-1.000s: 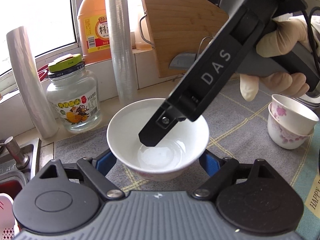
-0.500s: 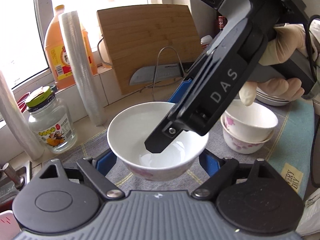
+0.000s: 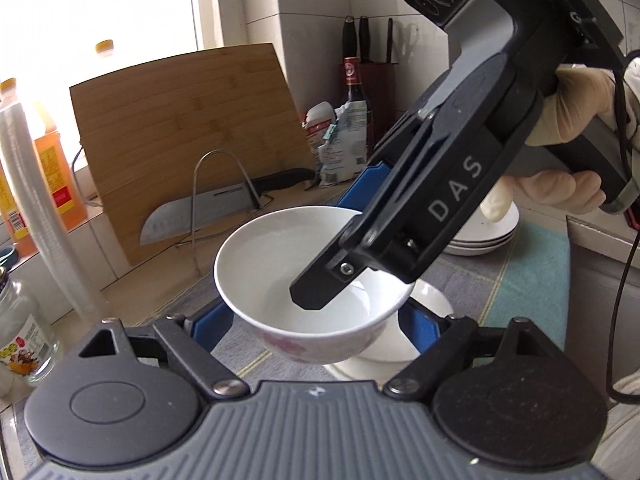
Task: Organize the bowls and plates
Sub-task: 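Lower the held bowl into the bowl on the plate stack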
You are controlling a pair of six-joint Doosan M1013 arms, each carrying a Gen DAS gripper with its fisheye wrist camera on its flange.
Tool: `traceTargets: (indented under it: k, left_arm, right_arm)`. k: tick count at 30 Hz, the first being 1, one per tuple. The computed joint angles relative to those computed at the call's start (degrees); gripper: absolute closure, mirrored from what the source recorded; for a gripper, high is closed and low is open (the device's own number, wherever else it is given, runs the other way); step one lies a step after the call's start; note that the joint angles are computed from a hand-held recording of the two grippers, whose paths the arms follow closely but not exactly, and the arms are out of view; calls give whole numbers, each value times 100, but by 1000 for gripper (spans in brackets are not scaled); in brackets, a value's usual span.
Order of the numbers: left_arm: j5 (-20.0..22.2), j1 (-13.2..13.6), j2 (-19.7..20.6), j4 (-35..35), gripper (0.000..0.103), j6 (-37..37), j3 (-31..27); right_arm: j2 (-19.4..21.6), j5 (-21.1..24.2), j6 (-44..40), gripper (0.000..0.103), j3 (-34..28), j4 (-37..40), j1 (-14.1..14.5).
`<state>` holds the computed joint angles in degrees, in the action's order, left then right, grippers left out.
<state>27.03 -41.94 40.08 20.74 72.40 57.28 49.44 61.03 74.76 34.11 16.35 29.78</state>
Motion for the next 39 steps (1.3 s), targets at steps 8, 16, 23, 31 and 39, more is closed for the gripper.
traceTargets:
  k: [8, 16, 23, 31, 39]
  left_arm:
    - [94, -56, 289, -896, 14, 798, -427]
    - [299, -51, 408, -1148, 14, 897, -554]
    - [330, -27, 373, -1235, 14, 815, -434]
    - [379, -18, 397, -1361, 14, 1006, -468]
    - [596, -29, 445, -1373, 12, 1158, -610]
  right_arm:
    - [-398, -348, 289, 21, 759, -236, -114]
    - [-394, -286, 330, 21, 829, -187, -135]
    - [-248, -125, 308, 21, 653, -125, -115]
    - [-228, -73, 383, 21, 665, -152, -119]
    - [-187, -59, 484, 21, 667, -224, -108]
